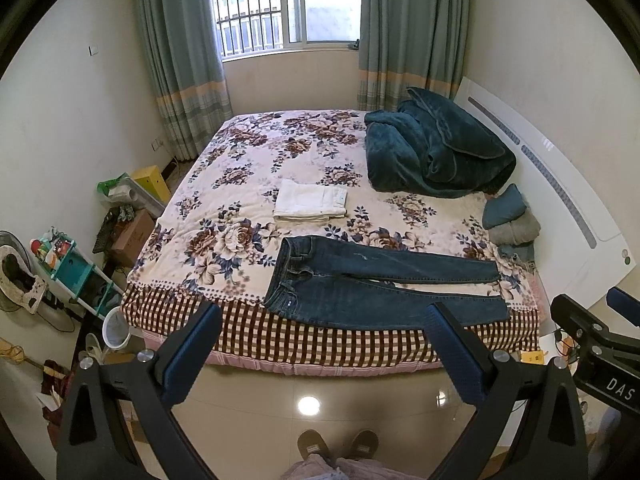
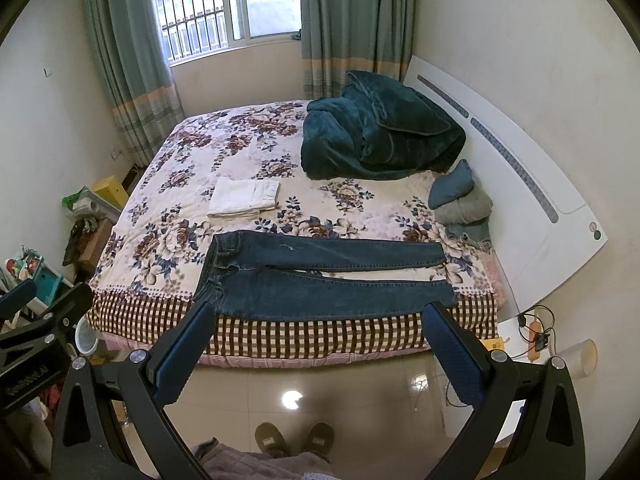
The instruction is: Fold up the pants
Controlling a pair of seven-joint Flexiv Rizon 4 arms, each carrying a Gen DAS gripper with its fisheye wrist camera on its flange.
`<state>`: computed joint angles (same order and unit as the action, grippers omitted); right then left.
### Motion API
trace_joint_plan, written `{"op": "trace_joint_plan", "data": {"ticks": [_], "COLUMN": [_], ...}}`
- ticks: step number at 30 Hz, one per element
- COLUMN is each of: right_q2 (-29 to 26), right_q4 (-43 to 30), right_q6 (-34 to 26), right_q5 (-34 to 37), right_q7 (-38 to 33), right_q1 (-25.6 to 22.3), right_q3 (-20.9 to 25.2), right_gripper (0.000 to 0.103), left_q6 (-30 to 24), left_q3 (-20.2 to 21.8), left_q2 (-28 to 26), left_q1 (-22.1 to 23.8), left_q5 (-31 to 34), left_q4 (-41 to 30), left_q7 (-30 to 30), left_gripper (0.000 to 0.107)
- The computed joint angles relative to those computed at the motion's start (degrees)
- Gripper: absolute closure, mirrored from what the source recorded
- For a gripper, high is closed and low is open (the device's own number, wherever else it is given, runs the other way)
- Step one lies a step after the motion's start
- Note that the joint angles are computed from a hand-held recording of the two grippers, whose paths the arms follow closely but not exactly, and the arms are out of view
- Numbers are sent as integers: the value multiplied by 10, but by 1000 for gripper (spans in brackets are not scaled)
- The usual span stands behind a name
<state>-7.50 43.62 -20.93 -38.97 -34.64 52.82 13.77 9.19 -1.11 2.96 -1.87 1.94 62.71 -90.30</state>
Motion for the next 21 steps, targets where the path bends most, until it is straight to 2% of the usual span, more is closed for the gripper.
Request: {"op": "trace_joint_plan", "data": {"ticks": [8,14,17,21], "right_q2": [-20,-11,-25,-13], "right_q4": [-36,-19,-50,-26], "right_q6": [-13,-7,-15,3], "right_q5": [-10,-8,-6,17], "right_q7": [-10,-1,-12,-9], "right_q1": [17,12,23,0], "right_q3": [-11,-4,-17,-23], "right_gripper": [0,0,0,0], "left_q6": [4,7,9,0], "left_q3": [0,2,4,-10], "left_q2": [7,10,14,0], "left_q1": [-1,0,2,-1], "left_q5": [1,-2,-5,16], "left_q4": [10,15,20,0], "left_q7": [-2,0,3,-22], "left_gripper": [4,4,4,4]}}
